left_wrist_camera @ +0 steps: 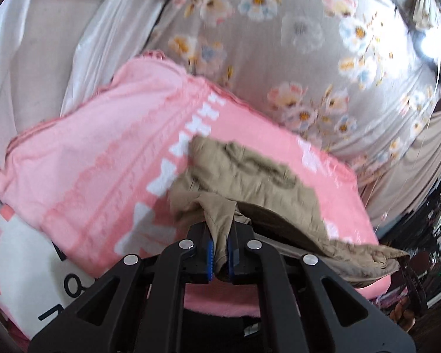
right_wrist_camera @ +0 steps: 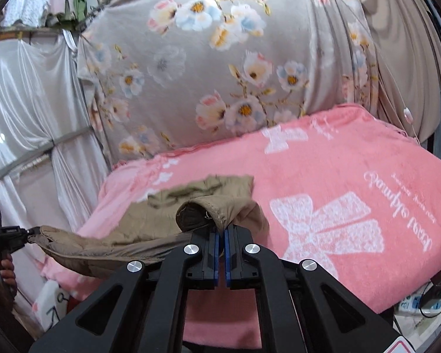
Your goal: Fold large clothes
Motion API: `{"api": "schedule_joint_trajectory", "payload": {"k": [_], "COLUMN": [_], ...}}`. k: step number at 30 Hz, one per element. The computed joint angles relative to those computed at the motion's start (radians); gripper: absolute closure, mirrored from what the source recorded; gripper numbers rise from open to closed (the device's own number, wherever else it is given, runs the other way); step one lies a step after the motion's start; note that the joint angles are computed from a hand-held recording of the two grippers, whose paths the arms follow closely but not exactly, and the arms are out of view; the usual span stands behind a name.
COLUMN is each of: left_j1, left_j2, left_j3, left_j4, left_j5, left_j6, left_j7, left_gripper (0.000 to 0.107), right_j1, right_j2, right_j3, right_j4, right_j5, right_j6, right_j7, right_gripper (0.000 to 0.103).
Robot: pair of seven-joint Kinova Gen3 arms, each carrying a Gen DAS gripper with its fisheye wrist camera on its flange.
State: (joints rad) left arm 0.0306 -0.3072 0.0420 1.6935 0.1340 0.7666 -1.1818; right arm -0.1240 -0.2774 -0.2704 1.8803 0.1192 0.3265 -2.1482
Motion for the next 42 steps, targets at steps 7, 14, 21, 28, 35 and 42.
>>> {"api": "schedule_joint_trajectory", "payload": {"k": [7, 14, 21, 28, 35, 42], "left_j1": [-0.020, -0.009, 0.069, 0.082, 0.095, 0.096], "left_j2": [0.099, 0.322, 0.556, 0.802, 0.988, 1.114], "left_j3": [0.032, 0.051, -0.019, -0.062, -0.086, -0.096], "left_j4": [-0.077, -0.216, -0.459, -0.747, -0.988, -1.161], "left_j5": [-0.072, -0.247, -0.358, -0.326, -0.322, -0.308], "left_j6": [-0.055, -0.101, -0.037, 0.119, 0.268, 0.366], "left_j7": [-0.001, 0.052, 0.090, 0.043, 0.011, -0.004], "left_gripper": [0.102, 0.102, 0.102, 0.102, 0.102, 0.101], "right_j1": [0.023, 0.043, -0.106, -0.153, -0.165, -0.152], "right_j2": [0.099, 0.316, 0.582, 0.832, 1.028, 1.159], "right_j3": [-0.007, -0.028, 0.132, 0.209, 0.265, 0.271], "right_j4": [-0.077, -0.249, -0.573, -0.898, -1.185, -1.391], "right_j5": [0.024, 0.170, 0.163, 0.060, -0.041, -0.088], "right_j6": [-0.077, -0.074, 0.050, 0.235, 0.444, 0.593], "right_j7": [-0.006, -0.145, -0.139, -0.074, -0.007, 0.026], "right_gripper": [0.101, 0.101, 0.101, 0.101, 0.101, 0.101]}}
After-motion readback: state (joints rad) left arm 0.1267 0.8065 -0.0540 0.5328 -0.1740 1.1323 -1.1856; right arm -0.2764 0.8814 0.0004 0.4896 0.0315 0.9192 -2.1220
